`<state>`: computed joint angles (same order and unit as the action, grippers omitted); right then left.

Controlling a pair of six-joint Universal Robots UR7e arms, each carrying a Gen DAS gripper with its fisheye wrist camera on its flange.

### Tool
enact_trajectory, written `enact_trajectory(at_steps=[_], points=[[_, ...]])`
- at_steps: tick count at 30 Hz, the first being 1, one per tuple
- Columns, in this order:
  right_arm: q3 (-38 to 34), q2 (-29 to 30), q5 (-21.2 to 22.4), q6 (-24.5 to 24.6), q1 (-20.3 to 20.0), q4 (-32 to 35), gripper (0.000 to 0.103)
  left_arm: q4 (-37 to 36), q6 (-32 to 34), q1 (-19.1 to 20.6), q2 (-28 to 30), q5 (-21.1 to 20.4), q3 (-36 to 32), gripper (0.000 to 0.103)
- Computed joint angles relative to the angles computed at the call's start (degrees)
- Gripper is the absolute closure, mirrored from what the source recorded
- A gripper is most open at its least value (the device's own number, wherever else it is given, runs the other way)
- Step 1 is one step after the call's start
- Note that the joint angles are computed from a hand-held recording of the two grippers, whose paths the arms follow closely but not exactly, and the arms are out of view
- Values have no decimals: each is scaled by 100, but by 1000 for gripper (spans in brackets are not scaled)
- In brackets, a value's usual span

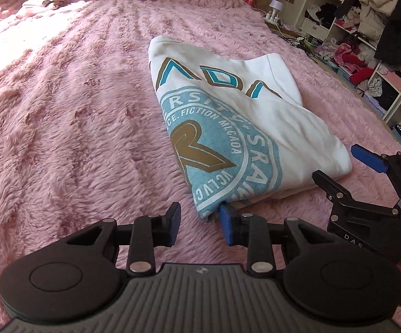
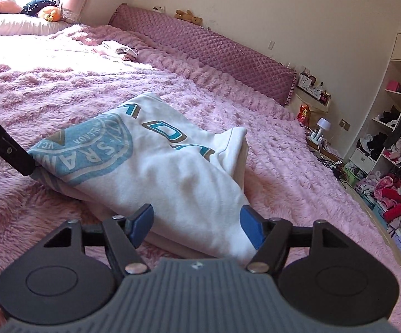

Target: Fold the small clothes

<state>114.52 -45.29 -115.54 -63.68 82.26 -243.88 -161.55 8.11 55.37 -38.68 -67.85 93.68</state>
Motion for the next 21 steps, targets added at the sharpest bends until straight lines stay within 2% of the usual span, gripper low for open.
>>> enact_trajectory(at_steps=[2, 5, 6, 7, 8, 11, 14, 18, 21], points=[[-41, 35, -33, 2, -8, 28, 35, -24, 70, 4, 42, -56, -1, 91], [-155, 113, -34, -63, -29, 38, 35, -366, 421, -170, 103, 329, 135, 95], [-168, 93, -58, -19, -35, 134, 35, -455, 570, -257, 121, 559, 172, 95], [-162, 45, -80, 85, -41, 284, 34, -542, 839, -416, 172, 1005, 211, 96], [-140, -20, -84, 256, -58, 457, 34, -617, 1110, -523, 219, 1278, 234, 97], [-133, -54, -159, 428, -98, 644, 33, -180, 1272, -615, 386, 1694, 49, 97], [-83, -79, -259, 559, -142, 789, 33, 443, 851, -482, 502, 1619, -249, 97], [62, -120, -229, 410, -155, 682, 35, 620, 731, -450, 426, 1454, -272, 97], [336, -452, 150, 750, -158, 841, 35, 641, 680, -528, 124, 1381, -39, 95]])
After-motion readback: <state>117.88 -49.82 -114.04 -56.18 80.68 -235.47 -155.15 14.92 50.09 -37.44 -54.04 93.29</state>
